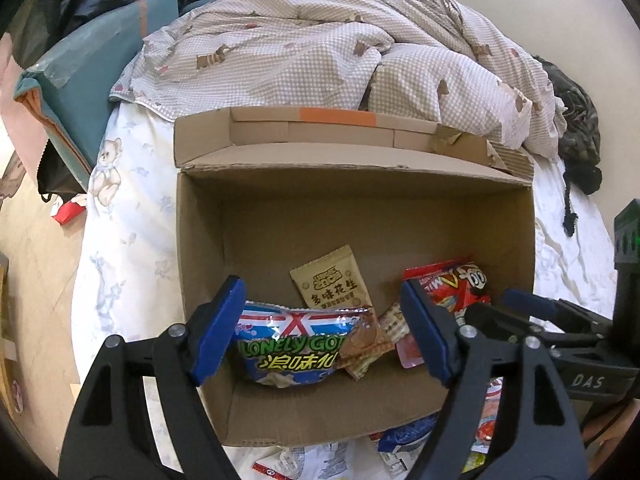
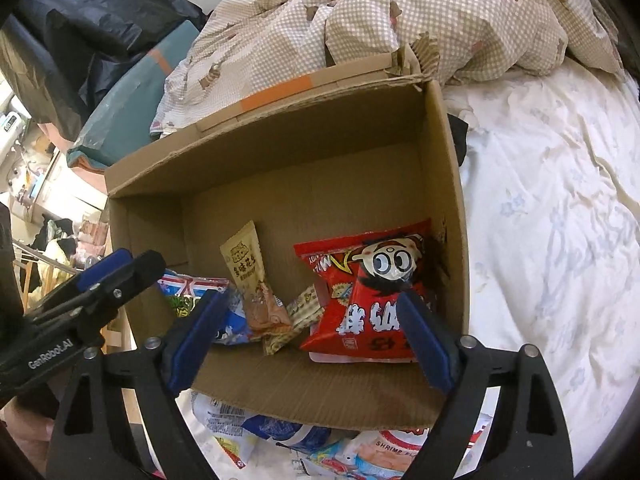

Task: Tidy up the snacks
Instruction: 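Withdraw both tools from the box back toward the snack pile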

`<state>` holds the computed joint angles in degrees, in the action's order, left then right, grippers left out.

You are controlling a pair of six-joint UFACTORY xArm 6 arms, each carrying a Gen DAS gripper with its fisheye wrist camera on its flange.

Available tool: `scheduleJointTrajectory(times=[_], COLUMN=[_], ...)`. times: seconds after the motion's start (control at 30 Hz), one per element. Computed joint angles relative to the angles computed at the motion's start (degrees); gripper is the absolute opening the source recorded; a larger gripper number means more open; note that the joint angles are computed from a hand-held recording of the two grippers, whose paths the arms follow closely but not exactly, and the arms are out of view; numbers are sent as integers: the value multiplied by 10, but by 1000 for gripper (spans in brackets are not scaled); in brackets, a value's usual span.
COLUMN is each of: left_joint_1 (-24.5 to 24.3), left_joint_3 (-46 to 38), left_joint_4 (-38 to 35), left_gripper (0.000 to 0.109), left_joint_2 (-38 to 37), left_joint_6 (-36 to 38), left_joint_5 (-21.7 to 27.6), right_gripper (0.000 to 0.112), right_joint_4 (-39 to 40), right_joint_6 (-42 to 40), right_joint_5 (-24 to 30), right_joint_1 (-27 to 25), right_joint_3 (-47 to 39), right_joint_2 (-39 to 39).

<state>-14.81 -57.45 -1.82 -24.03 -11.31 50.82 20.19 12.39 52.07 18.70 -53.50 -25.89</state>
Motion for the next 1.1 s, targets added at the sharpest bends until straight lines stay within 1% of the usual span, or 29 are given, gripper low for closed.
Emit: scheduleJointTrajectory(times=[0.13,0.3,0.47,0.57,0.73,0.83,0.97,1.1], left_joint_1=[-2,-2,1,-2,5,5,10,18], left_joint_3=[8,17,22,29,41,53,72,86], left_joint_4=[12,35,34,52,37,40,32,24], left_gripper=[77,77,77,77,77,77,77,77], left_joint_2=[-10,-22,-36,-50,-77,-100,-131,-161], left_joint_6=[-8,-14,-17,-18,-17,-14,1,-2], left_joint_5=[-1,-2,11,14,32,37,45,60], right_gripper=[90,90,90,90,90,90,90,90], right_joint_4=[-4,-13,-16,-18,-29,-42,-31,-34], right_joint_6=[3,12,22,30,41,52,59,75], right_joint_5=[0,5,13,16,20,22,31,45], right_joint_1=[0,0,0,1,13,20,29,43], right_joint_3=[-2,5,11,15,22,29,49,70], right_joint_2=[-3,-25,-47,-62,-86,-102,-136,-173])
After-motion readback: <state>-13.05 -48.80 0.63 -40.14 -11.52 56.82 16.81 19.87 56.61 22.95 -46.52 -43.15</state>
